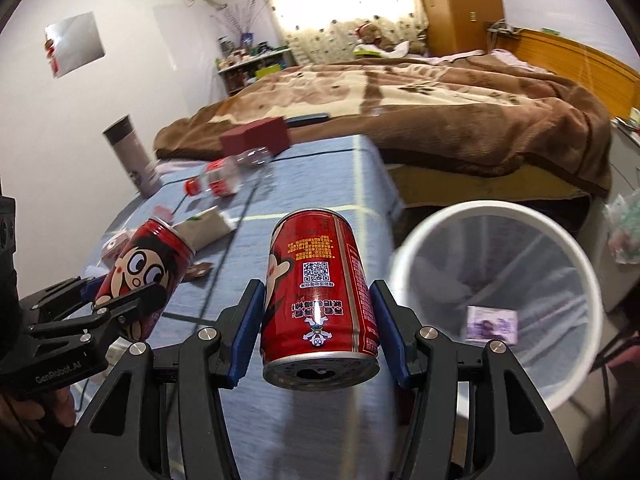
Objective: Collect trash
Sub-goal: 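Lift and carry both red cans over the white trash bin, then open both grippers to drop the red cans into the bin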
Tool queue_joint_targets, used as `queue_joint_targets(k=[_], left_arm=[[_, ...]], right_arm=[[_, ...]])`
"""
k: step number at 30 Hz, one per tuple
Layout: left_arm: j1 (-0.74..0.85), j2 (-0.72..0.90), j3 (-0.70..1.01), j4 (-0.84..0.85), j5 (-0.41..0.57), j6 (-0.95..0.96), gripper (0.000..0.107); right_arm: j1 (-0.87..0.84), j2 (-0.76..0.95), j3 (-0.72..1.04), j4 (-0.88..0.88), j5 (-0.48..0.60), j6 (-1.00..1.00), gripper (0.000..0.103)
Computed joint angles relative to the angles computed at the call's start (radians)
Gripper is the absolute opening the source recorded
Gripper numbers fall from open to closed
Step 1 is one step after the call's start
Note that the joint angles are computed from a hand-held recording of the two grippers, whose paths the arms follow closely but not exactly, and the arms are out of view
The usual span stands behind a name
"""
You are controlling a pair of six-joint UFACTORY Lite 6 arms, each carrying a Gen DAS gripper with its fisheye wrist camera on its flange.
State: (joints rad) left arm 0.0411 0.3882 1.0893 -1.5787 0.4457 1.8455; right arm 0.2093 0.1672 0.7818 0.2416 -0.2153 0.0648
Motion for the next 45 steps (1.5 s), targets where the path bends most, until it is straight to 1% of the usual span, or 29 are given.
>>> queue_joint_targets(k=[2,5,11,13,17,20,23,24,27,28,29,30,31,33,34,35,36,37,38,40,42,45], left_arm=[[-0.041,0.002,0.010,0.005,-0.011,-0.022,0.055],[-0.112,0.013,0.033,0.008,-0.024,-0.051,0.055],[-0.253,0.047,0.085,-0.004,-0.068,-0.097,0.055],[-0.295,0.077,0.120,0.029,-0.077,-0.142,0.055],[-0.363,0.119,0.164,0.056,-0.105,-0.197,0.055],[-0.401,0.163,0.206,0.106,-0.125,-0.263,0.055],[-0.436,0.199,0.238,0.141,-0.142,-0.310,0.055],[-0.448,0.216,0.255,0.166,-0.149,-0.340,0.055],[-0.474,0.243,0.280,0.194,-0.171,-0.384,0.055],[-0.485,0.247,0.282,0.177,-0.185,-0.367,0.055],[-0.493,0.255,0.290,0.174,-0.189,-0.369,0.055],[-0.492,0.267,0.305,0.192,-0.183,-0.396,0.055],[-0.489,0.278,0.316,0.195,-0.168,-0.411,0.055],[-0.489,0.293,0.333,0.222,-0.163,-0.452,0.055],[-0.493,0.292,0.332,0.214,-0.173,-0.442,0.055],[-0.496,0.288,0.324,0.179,-0.182,-0.401,0.057],[-0.497,0.287,0.324,0.176,-0.185,-0.397,0.062],[-0.494,0.288,0.326,0.179,-0.180,-0.403,0.066],[-0.490,0.291,0.331,0.176,-0.173,-0.404,0.066],[-0.488,0.278,0.320,0.159,-0.180,-0.391,0.067],[-0.489,0.263,0.303,0.117,-0.194,-0.346,0.069],[-0.475,0.229,0.267,0.064,-0.185,-0.293,0.069]], right_arm=[[-0.037,-0.030,-0.028,0.002,0.002,-0.011,0.055],[-0.103,-0.069,-0.069,-0.068,0.002,0.045,0.055],[-0.217,-0.095,-0.104,-0.223,0.002,0.163,0.055],[-0.247,-0.093,-0.108,-0.274,0.001,0.199,0.055],[-0.307,-0.064,-0.100,-0.315,-0.004,0.227,0.055],[-0.356,-0.041,-0.096,-0.433,-0.010,0.324,0.055],[-0.393,-0.011,-0.087,-0.477,-0.021,0.352,0.055],[-0.411,-0.006,-0.088,-0.525,-0.023,0.391,0.055],[-0.435,0.010,-0.089,-0.527,-0.025,0.378,0.055],[-0.449,0.018,-0.085,-0.568,-0.026,0.408,0.055],[-0.461,0.037,-0.071,-0.651,-0.030,0.478,0.055],[-0.477,0.043,-0.068,-0.707,-0.034,0.521,0.055],[-0.485,0.058,-0.056,-0.721,-0.028,0.531,0.056],[-0.483,0.072,-0.043,-0.645,-0.013,0.452,0.056],[-0.487,0.076,-0.041,-0.633,-0.015,0.436,0.056],[-0.495,0.079,-0.040,-0.659,-0.022,0.456,0.056],[-0.503,0.078,-0.043,-0.715,-0.033,0.503,0.056],[-0.507,0.076,-0.046,-0.749,-0.040,0.533,0.057],[-0.510,0.076,-0.049,-0.745,-0.044,0.527,0.058],[-0.502,0.066,-0.061,-0.661,-0.040,0.453,0.059],[-0.505,0.058,-0.074,-0.662,-0.051,0.456,0.059],[-0.508,0.045,-0.085,-0.665,-0.062,0.466,0.059]])
